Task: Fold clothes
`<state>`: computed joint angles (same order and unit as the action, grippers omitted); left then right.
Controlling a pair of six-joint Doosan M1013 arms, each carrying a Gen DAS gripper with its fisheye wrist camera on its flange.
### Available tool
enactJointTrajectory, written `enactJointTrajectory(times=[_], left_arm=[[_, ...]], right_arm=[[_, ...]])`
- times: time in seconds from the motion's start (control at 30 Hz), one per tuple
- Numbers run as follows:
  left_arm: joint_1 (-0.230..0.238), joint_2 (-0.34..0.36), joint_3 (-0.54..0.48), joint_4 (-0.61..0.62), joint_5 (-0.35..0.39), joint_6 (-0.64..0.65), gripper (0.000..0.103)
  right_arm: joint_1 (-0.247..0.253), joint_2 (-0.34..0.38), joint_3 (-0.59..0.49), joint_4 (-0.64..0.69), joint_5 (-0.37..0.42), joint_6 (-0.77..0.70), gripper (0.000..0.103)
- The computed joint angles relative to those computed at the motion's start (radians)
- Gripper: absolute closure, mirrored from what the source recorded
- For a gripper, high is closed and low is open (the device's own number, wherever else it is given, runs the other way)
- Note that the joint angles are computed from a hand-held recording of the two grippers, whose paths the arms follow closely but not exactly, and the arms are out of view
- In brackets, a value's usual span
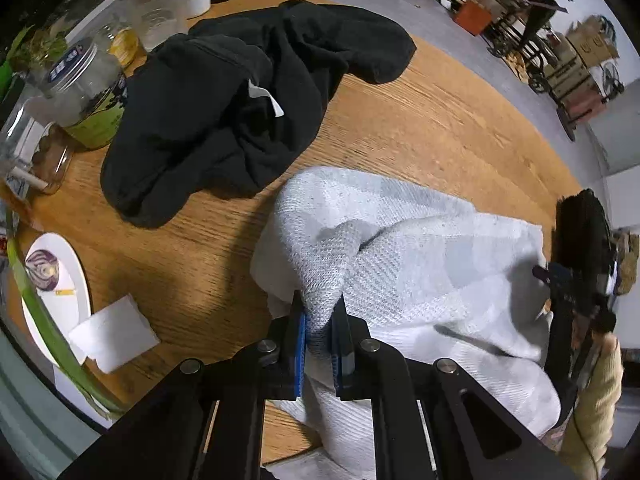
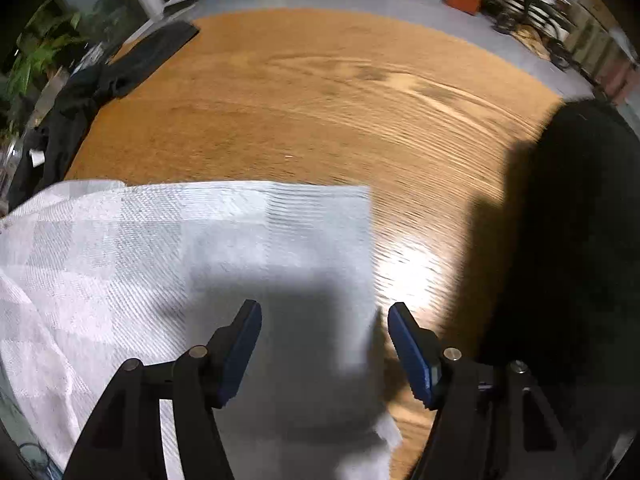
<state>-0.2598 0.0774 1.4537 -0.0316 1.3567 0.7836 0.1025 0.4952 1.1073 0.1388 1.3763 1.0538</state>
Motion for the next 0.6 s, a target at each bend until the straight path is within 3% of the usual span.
enactJointTrajectory(times=[0.1, 0.17, 0.23, 0.37, 0.47, 0.6], left_arm=[[0.004, 0.004, 0.006, -0.008, -0.012, 0.004, 0.092], [0.004, 0.009, 0.012, -0.014, -0.022, -0.01, 0.092], [0.002, 0.007, 0.019, -0.017, -0.046, -0.03, 0.093], [-0.01, -0.003, -0.015, 0.016, -0.119, -0.02, 0.093], [-0.003, 0.012, -0.091, 0.009, -0.177, 0.014, 0.093], [-0.013, 0.089, -0.257, 0.1, -0.18, 0.027, 0.092]], right_arm=[[0.006, -0.001, 0.008, 0.006, -0.003, 0.008, 0.032], [0.006, -0.009, 0.024, 0.017, -0.015, 0.015, 0.052], [0.013, -0.045, 0.077, -0.007, -0.104, -0.002, 0.097], [-0.001, -0.075, 0.088, 0.027, -0.127, -0.043, 0.098], [-0.028, -0.067, 0.004, 0.063, -0.15, 0.016, 0.098], [-0.066, -0.043, -0.142, 0.102, -0.196, 0.086, 0.098]])
